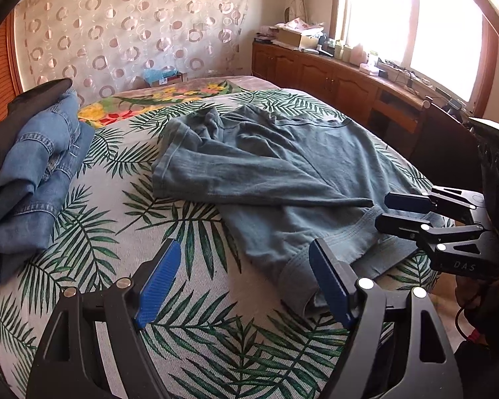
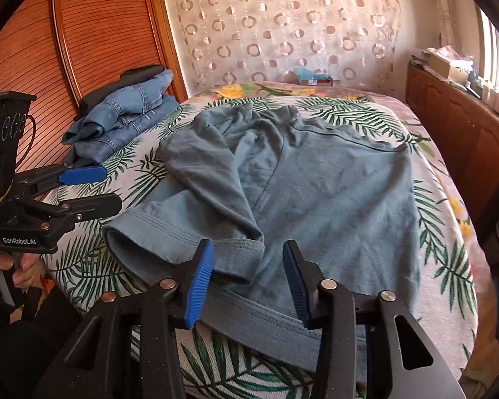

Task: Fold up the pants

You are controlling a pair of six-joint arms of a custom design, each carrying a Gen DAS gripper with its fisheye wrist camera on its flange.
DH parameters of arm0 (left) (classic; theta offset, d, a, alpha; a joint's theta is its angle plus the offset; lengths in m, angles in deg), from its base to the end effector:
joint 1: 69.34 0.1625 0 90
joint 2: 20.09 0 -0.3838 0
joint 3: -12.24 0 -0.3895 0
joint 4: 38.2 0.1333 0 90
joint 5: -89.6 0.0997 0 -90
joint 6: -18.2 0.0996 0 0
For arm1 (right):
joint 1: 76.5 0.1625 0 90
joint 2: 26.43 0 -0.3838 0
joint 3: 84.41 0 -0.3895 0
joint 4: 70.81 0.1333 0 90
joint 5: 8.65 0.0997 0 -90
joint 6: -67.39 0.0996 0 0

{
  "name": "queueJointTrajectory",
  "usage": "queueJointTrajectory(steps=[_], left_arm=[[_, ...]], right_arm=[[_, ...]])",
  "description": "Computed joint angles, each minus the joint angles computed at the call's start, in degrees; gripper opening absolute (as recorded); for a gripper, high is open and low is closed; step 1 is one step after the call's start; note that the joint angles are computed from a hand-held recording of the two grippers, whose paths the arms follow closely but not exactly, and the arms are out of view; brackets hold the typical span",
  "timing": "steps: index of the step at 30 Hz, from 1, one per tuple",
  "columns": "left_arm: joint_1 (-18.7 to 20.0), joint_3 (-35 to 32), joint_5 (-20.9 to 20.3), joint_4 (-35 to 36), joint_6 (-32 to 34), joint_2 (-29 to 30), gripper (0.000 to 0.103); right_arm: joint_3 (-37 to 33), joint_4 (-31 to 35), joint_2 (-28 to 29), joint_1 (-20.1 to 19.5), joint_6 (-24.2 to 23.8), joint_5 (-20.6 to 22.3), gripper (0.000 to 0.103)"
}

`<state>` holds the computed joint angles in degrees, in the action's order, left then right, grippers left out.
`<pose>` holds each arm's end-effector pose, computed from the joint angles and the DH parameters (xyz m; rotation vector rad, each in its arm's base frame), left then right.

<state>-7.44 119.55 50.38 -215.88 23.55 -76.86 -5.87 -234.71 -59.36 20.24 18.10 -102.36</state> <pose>-0.0853 -0.6067 0.1928 0.3008 2.2351 -0.9420 0.2116 -0.7096 0.0525 1.3114 -2.5141 0.6326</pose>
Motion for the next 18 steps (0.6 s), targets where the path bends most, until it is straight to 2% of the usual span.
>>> queueJointTrajectory(steps=[8, 10, 13, 18], left_arm=[[0.2, 0.4, -0.3, -0.3, 0.0, 0.1, 0.080], [0.3, 0.4, -0.4, -0.2, -0.2, 0.0, 0.080], [0.3, 0.4, -0.1, -0.3, -0.3, 0.0, 0.080], [0.2, 0.5, 0.0, -0.8, 0.2, -0.1, 0.080]], right_arm=[[-1.0, 0.6, 1.3, 0.6, 0.6, -2.0, 0.040], [-1.2, 0.9, 1.6, 0.8, 0.0, -2.1, 0.025], [-0.5, 0.3, 1.3, 0.9, -0.9, -1.7, 0.012], [1.4, -0.6, -0.5, 0.5, -2.0, 0.9, 0.010]])
